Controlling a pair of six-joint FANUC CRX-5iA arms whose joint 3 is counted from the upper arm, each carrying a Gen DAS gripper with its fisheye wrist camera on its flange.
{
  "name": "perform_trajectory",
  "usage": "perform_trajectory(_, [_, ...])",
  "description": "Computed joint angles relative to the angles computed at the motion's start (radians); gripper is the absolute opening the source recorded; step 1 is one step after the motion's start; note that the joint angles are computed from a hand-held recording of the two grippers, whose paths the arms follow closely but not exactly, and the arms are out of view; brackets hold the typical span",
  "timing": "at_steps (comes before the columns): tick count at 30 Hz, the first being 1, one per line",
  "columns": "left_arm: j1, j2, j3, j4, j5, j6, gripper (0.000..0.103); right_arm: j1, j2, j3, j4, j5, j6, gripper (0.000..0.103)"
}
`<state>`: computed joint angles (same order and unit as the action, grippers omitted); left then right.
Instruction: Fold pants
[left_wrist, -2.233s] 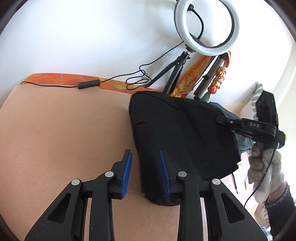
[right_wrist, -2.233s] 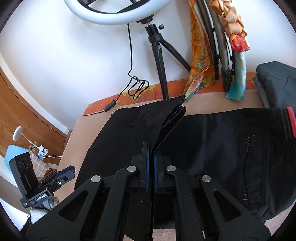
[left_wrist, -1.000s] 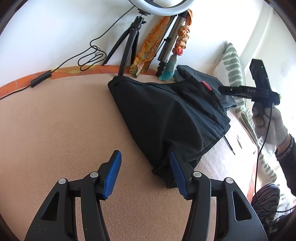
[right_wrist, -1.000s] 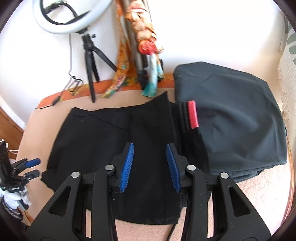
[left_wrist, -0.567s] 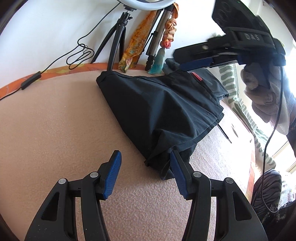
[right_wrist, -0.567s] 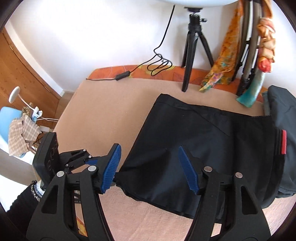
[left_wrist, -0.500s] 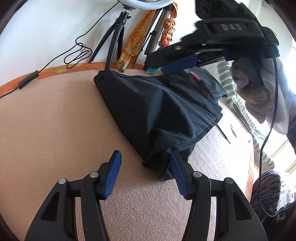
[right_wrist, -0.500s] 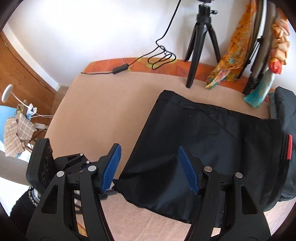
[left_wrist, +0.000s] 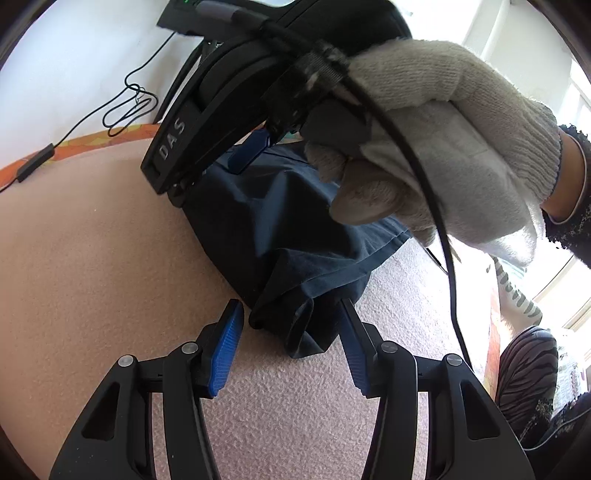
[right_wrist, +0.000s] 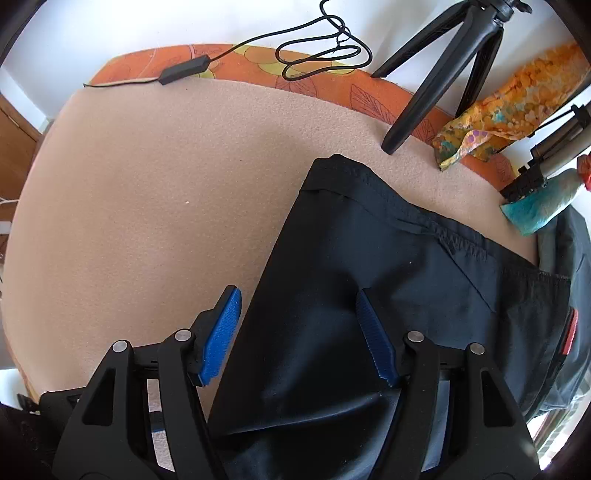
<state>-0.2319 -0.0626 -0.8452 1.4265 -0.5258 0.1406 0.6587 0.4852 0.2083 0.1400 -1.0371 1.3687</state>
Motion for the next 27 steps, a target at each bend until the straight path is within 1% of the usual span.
perform_trajectory(2, [-0.005,-0.004,0.000,0.017,-0.002,-0.010,0.048,0.013,0.022,0.007,0.037,-0.017,-0.008,0.067])
perform_trajectory(5, [-0.009,-0.006,0.002,0.011,-0.003,-0.010,0.048,0.021,0.038,0.000,0.073,-0.025,-0.015,0.067])
perform_trajectory(6, [-0.007,-0.008,0.003,0.006,-0.007,-0.010,0.048,0.019,0.036,-0.005,0.071,-0.019,-0.015,0.061])
perform_trajectory(7, [-0.007,-0.008,0.003,0.008,-0.012,-0.013,0.048,0.015,0.034,-0.007,0.060,-0.016,-0.009,0.052])
perform_trajectory(8, [-0.006,-0.008,0.003,0.013,-0.016,-0.017,0.048,0.008,0.030,-0.007,0.037,-0.013,0.009,0.048])
perform_trajectory(10, [-0.002,-0.009,0.000,0.047,-0.036,-0.038,0.048,0.001,0.014,-0.021,0.009,0.005,0.030,0.025])
perform_trajectory(13, [0.016,-0.003,0.001,0.088,-0.067,-0.056,0.048,-0.004,-0.020,-0.052,0.006,0.032,0.055,0.009])
perform_trajectory(17, [0.024,0.015,0.004,0.137,-0.084,-0.063,0.048,-0.039,-0.074,-0.064,-0.059,0.051,0.107,0.006])
perform_trajectory(21, [0.024,0.050,0.012,0.233,-0.155,-0.087,0.048,-0.070,-0.119,-0.067,-0.112,0.057,0.148,0.006])
perform_trajectory(22, [0.006,0.047,0.012,0.255,-0.143,-0.109,0.048,-0.074,-0.128,-0.064,-0.117,0.052,0.151,0.006])
perform_trajectory(23, [-0.025,0.036,0.014,0.273,-0.109,-0.134,0.035,-0.078,-0.137,-0.068,-0.123,0.053,0.156,0.006])
perform_trajectory(24, [-0.070,0.012,0.011,0.285,-0.028,-0.164,0.021,-0.082,-0.146,-0.075,-0.124,0.057,0.158,0.006])
perform_trajectory(25, [-0.115,-0.013,0.009,0.287,0.061,-0.191,0.018,-0.078,-0.151,-0.080,-0.118,0.064,0.151,0.006])
perform_trajectory(26, [-0.159,-0.035,0.007,0.295,0.136,-0.220,0.017,-0.076,-0.153,-0.086,-0.109,0.076,0.143,0.006])
perform_trajectory(27, [-0.206,-0.055,0.000,0.341,0.196,-0.271,0.014,-0.073,-0.155,-0.091,-0.104,0.087,0.131,0.006])
